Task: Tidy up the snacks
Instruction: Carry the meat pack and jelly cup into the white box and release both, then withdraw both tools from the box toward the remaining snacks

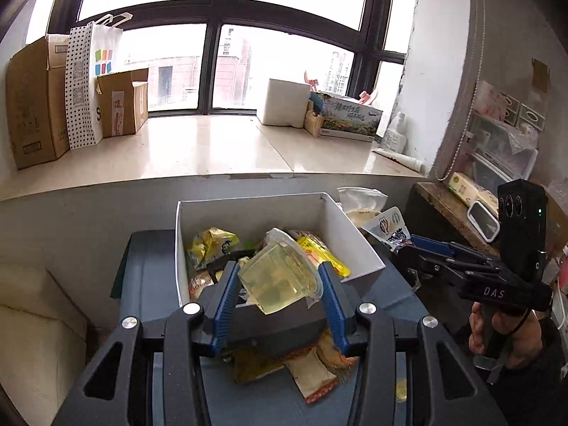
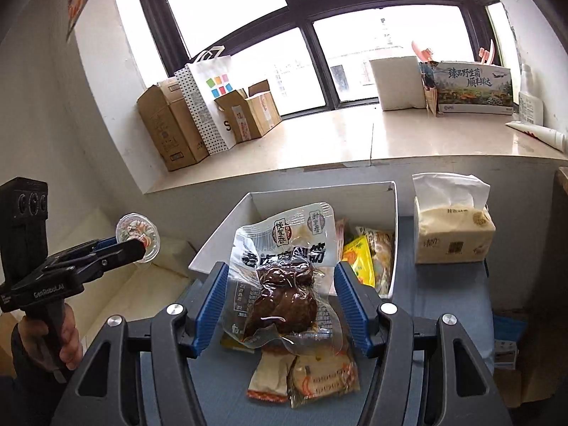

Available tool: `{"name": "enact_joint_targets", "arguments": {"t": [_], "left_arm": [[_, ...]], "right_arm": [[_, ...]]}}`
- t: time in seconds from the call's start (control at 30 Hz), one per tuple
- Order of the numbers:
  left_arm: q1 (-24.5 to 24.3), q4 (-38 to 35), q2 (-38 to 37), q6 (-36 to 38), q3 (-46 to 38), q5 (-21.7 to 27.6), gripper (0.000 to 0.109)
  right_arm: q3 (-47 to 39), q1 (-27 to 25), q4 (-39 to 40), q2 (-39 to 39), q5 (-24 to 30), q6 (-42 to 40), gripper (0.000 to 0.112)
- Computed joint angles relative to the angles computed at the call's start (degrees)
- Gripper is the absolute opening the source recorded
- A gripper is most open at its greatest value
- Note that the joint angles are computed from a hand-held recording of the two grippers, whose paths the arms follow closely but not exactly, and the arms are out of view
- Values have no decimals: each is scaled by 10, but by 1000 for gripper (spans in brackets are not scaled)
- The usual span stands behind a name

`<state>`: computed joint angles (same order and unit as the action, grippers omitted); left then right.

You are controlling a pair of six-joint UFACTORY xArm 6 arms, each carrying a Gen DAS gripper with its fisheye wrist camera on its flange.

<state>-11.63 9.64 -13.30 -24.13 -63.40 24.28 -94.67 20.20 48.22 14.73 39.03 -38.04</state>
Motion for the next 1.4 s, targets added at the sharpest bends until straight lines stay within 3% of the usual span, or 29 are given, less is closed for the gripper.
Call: {"name": "enact_joint_targets", "arguments": {"t": [0.2, 0.23, 0.27, 0.3, 0.33, 0.4, 0.83, 1.13, 1.27, 1.4], "left_arm": [[25, 11, 127, 21, -115, 25, 50], [25, 24, 143, 19, -128, 29, 58], [26, 42, 158, 7, -141, 42, 69], [26, 50, 169, 0, -150, 54, 98], [28, 52, 173, -5, -149, 49, 103], [30, 26, 172, 13, -136, 35, 103], [24, 60, 136, -12, -103, 28, 103], [-12, 86, 16, -44, 46, -7, 103], [-40, 165, -34, -143, 102, 13, 103], [-58, 123, -80, -142, 164, -10, 103]], "right_arm": [[-232, 3, -89, 175, 37, 117, 69], [-271, 1, -97, 202, 50, 140, 73], [-319, -2, -109, 233, 72, 167, 89], [-343, -3, -119, 251, 76, 188, 99], [-344, -3, -116, 253, 69, 194, 101], [-323, -5, -98, 242, 53, 184, 103], [-207, -14, -38, 167, 7, 127, 103], [64, -6, -12, -29, -37, -55, 103], [193, -7, -3, -120, -46, -114, 103], [309, -8, -3, -197, -69, -142, 103]]}}
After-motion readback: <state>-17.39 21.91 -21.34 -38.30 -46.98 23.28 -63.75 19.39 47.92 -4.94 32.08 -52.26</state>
